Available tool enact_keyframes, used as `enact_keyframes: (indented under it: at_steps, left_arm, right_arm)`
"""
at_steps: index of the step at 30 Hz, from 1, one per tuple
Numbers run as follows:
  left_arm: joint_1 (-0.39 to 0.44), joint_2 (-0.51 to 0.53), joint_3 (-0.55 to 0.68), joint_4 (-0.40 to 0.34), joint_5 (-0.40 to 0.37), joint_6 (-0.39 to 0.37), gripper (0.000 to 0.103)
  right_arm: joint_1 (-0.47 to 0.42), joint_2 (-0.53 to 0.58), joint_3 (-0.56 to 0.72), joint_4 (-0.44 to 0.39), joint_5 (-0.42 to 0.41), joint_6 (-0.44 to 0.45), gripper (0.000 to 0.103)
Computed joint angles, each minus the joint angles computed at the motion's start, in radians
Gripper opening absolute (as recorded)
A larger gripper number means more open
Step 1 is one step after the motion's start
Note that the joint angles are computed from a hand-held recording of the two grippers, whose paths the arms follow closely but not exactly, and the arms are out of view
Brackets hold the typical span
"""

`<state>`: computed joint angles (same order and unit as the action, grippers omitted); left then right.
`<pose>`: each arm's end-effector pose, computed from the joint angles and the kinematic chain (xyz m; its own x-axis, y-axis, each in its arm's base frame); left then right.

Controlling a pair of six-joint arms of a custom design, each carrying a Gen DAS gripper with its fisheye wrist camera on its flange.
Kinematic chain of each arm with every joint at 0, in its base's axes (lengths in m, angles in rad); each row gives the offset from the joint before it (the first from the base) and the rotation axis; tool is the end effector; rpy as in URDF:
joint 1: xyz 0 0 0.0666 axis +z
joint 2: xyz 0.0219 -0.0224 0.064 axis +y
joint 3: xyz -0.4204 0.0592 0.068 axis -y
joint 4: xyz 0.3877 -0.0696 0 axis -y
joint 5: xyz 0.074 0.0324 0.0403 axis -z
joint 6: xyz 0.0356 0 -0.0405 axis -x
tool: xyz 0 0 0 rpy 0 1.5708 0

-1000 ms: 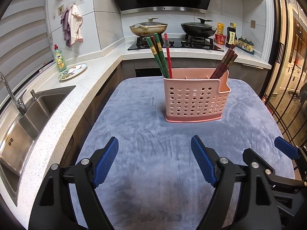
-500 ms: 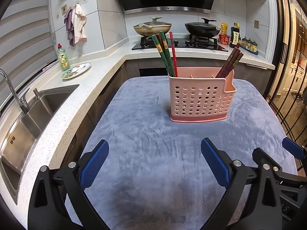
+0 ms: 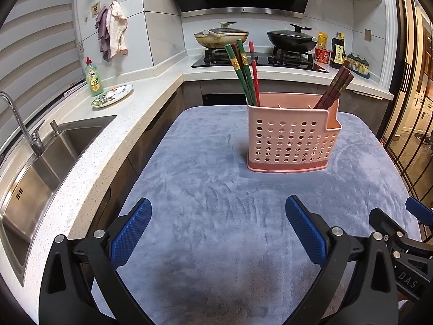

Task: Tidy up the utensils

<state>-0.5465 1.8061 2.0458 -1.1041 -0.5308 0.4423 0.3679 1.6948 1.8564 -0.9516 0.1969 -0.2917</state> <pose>0.5478 -0.3126 0.5358 -0.6590 -0.0312 -0.7515 -0.1268 0.9894 0.0702 0.5630 0.2091 0.5242 -0.6993 0.0327 -0.7141 -0.0241 0.9973 0.0693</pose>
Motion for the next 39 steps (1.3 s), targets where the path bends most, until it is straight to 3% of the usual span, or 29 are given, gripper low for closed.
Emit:
enact_keyframes:
  at_steps: [39]
  left_arm:
    - [0.006,0.022,0.022,0.054,-0.015,-0.038,0.095]
  right_arm:
    - [-0.010,0.043,0.057,-0.018,-0.007,0.012,0.085]
